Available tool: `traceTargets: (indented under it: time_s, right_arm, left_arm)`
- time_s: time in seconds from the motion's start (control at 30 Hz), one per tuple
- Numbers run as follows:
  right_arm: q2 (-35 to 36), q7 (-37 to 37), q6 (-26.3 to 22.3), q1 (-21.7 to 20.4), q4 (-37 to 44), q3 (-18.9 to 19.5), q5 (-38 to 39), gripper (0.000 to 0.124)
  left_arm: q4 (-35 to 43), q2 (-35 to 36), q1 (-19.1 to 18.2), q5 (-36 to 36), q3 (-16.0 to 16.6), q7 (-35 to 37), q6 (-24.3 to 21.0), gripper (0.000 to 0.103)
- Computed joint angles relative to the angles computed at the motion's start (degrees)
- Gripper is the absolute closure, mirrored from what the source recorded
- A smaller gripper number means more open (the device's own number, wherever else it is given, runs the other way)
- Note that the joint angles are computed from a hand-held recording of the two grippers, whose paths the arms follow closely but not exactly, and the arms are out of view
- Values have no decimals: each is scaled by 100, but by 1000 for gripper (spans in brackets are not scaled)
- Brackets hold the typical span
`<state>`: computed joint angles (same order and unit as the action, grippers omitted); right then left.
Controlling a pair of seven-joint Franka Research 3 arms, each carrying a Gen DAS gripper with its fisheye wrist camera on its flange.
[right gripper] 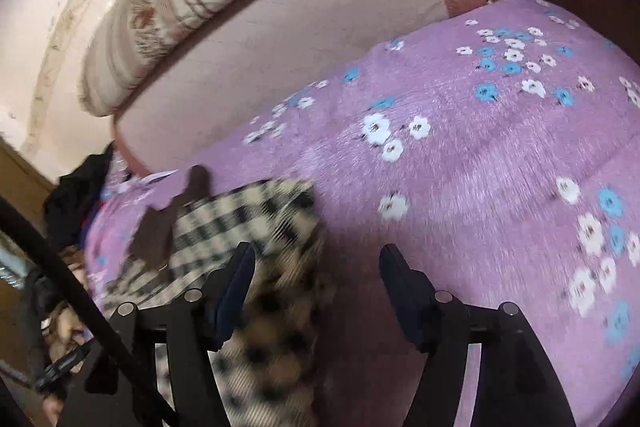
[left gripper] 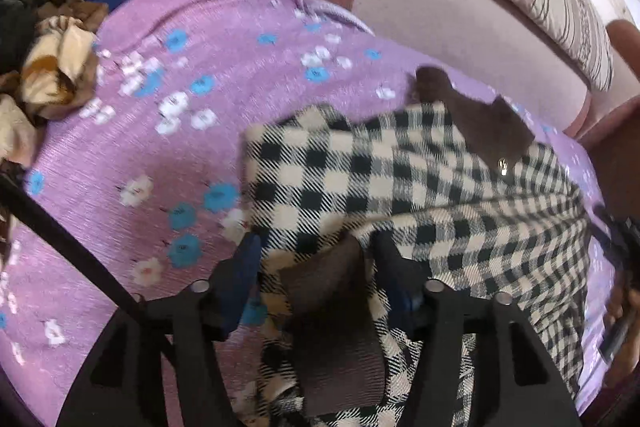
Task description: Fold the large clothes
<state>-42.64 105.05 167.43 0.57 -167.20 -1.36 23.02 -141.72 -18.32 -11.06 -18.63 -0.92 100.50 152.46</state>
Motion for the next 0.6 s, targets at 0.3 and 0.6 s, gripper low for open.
traceTargets:
  time_s: [0.3, 0.6]
  right_arm:
    - [-430, -184, -1118, 413, 158, 800, -912, 78]
    - [-747, 927, -2075, -154, 39, 1202, -1999, 78]
  left_arm:
    - [-513, -572, 198, 896, -373, -571, 241, 29]
    - [-729, -307, 91, 1399, -178, -1015, 385, 17]
